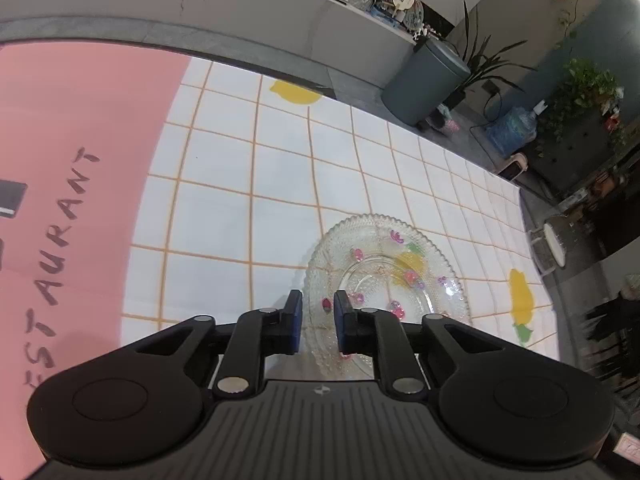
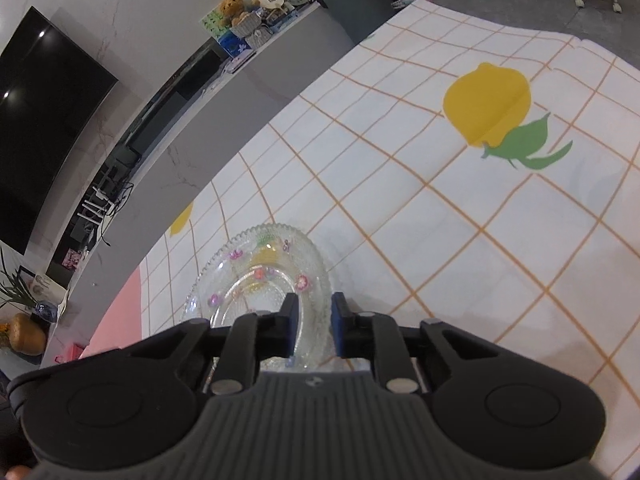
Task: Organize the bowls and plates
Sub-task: 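Close both grippers on the rim of the flower-painted glass plate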
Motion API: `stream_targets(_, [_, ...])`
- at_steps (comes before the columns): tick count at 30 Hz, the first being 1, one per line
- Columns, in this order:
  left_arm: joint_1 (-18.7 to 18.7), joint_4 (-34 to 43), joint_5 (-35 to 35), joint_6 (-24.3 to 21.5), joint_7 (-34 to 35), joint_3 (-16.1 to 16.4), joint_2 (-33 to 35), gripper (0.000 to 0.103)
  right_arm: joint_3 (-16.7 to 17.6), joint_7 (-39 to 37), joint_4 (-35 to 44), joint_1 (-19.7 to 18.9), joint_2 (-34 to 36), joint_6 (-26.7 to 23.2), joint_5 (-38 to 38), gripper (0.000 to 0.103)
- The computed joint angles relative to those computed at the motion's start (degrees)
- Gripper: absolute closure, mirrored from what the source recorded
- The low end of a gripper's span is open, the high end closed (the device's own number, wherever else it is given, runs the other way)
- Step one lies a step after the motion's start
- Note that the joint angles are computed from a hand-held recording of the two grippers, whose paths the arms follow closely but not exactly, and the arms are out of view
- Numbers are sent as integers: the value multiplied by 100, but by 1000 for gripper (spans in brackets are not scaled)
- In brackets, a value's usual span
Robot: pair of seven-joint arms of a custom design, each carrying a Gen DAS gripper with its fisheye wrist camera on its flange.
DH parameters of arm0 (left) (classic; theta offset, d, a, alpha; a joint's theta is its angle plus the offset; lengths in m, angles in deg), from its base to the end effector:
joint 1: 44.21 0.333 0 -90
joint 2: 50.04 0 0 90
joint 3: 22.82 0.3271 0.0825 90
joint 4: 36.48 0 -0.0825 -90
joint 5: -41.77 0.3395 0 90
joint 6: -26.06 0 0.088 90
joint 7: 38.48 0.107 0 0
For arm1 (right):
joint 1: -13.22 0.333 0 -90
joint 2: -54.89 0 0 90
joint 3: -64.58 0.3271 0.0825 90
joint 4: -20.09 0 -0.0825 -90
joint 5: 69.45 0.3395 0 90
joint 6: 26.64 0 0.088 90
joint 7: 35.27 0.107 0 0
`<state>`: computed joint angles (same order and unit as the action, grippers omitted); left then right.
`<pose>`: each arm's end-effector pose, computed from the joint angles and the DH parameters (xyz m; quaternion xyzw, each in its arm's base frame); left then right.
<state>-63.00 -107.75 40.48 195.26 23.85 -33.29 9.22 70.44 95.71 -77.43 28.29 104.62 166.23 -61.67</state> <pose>0.6987 -0.3266 0.2493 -0.7084 0.6173 -0.3405 0.0336 0.6583 0.2178 0.2290 -0.4447 0.8073 -0.0542 0.3842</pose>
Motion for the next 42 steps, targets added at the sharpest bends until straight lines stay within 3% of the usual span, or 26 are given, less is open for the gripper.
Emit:
stream_targets(3, [-10, -194, 3, -36, -63, 48, -149, 91, 362, 16, -140, -322, -43, 53, -84, 97])
stream_targets(8, [-73, -778, 41, 310, -222, 186, -494, 92, 502, 3, -380, -414, -209, 101, -191, 97])
stream_targets(14, [-48, -1637, 59, 769, -300, 187, -1019, 92, 984, 106, -790, -826, -399, 305, -459, 97])
stream_targets(26, [-367, -3667, -194, 1918, -720, 575, -2246, 92, 1169, 510, -1822, -840, -1047, 852, -930, 97])
stream_targets(31, [-479, -4617, -461, 2448, -743, 677, -2802, 92, 1129, 763, -2271, -657, -1360, 1093, -1142, 97])
stream_targets(36, [-149, -5493, -681, 3014, -753, 332, -3251, 92, 1116, 1013, -2637, -482, -1600, 1285, -1338, 97])
stream_targets(42, [-52, -6441, -954, 3558, -684, 160, -3761, 92, 1169, 1355, -3003, -368, -1814, 1474, -1650, 97])
